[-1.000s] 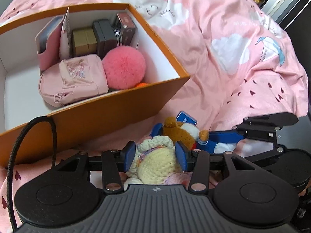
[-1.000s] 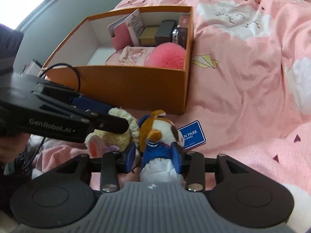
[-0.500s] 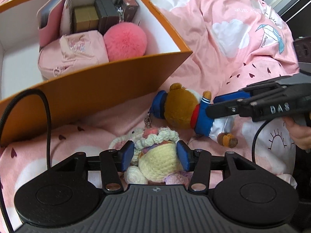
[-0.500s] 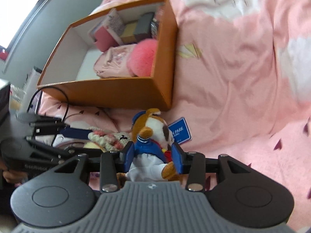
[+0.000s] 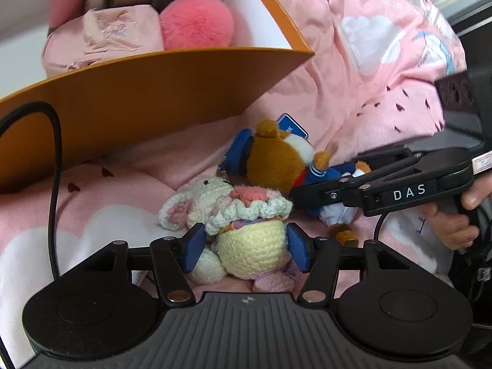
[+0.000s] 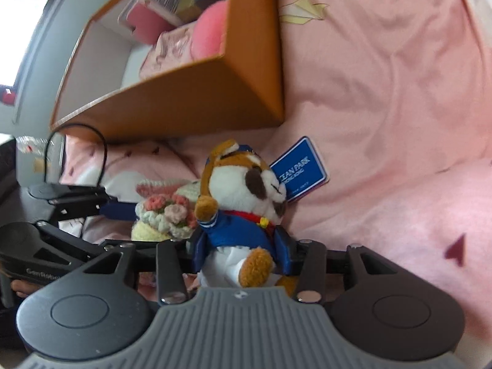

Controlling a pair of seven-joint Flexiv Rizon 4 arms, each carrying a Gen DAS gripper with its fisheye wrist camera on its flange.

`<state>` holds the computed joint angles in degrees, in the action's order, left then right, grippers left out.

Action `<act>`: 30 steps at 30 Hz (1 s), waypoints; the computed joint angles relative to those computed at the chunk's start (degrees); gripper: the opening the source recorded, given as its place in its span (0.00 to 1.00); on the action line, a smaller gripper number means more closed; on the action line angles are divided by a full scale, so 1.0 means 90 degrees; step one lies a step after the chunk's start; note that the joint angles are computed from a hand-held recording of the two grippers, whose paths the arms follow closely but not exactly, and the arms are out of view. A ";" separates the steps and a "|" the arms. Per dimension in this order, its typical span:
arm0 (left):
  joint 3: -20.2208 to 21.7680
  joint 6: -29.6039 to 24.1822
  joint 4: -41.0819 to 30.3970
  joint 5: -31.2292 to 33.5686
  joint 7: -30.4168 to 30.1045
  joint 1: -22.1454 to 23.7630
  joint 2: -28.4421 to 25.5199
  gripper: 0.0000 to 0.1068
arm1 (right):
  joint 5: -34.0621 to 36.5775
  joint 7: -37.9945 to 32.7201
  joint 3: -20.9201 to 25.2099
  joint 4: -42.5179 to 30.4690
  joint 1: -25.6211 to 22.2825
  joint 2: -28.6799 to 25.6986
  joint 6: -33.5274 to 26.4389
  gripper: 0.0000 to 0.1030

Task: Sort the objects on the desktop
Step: 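Lift and carry the bunny with the left tool while the right tool carries the plush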

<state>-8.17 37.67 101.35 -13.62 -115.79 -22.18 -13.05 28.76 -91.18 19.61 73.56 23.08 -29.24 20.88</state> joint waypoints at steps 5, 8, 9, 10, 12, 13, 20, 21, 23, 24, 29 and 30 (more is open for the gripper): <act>-0.0004 0.0075 0.0034 0.0038 -0.0059 -0.0038 -0.0060 0.66 | -0.0473 -0.0237 -0.0074 0.0247 0.0215 0.0335 0.0428 0.43; -0.0036 -0.0024 0.0048 0.0030 -0.0087 -0.0068 -0.0183 0.68 | -0.0642 -0.0243 -0.0121 0.0614 0.0254 0.0585 0.0870 0.43; -0.0017 0.0036 0.0069 0.0058 -0.0189 -0.0093 -0.0180 0.68 | -0.0680 -0.0234 -0.0132 0.0708 0.0248 0.0644 0.0962 0.43; -0.0006 0.0055 0.0059 0.0091 -0.0235 -0.0102 -0.0174 0.66 | -0.0713 -0.0241 -0.0135 0.0788 0.0242 0.0690 0.1047 0.43; 0.0014 0.0079 0.0034 0.0177 -0.0314 -0.0118 -0.0149 0.61 | -0.0690 -0.0296 -0.0113 0.0861 0.0198 0.0728 0.1107 0.43; 0.0024 0.0088 0.0015 0.0268 -0.0346 -0.0137 -0.0127 0.58 | -0.0685 -0.0295 -0.0109 0.0874 0.0192 0.0727 0.1123 0.45; 0.0057 0.0370 0.0018 0.1286 -0.0333 -0.0375 0.0163 0.50 | -0.0498 -0.0239 -0.0055 0.0919 0.0125 0.0745 0.1282 0.45; 0.0061 0.0571 0.0136 0.1352 -0.0306 -0.0389 0.0246 0.50 | -0.0481 -0.0209 -0.0058 0.0928 0.0118 0.0754 0.1278 0.44; 0.0064 0.0828 0.0253 0.1514 -0.0278 -0.0402 0.0367 0.49 | -0.0483 -0.0212 -0.0057 0.0990 0.0123 0.0796 0.1344 0.43; 0.0070 0.0945 0.0286 0.1655 -0.0323 -0.0424 0.0420 0.49 | -0.0500 -0.0226 -0.0054 0.1033 0.0137 0.0830 0.1404 0.43; 0.0111 0.1113 0.0271 0.2565 -0.0727 -0.0483 0.0849 0.49 | -0.0467 -0.0202 -0.0048 0.1057 0.0129 0.1029 0.1596 0.42; 0.0097 0.1153 0.0219 0.2789 -0.0871 -0.0482 0.0900 0.49 | -0.0428 -0.0260 -0.0038 0.1014 0.0103 0.1078 0.1610 0.42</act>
<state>-7.30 48.05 103.32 11.48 -123.62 -26.51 -4.95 24.91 -93.52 19.27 82.68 24.01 -19.53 35.37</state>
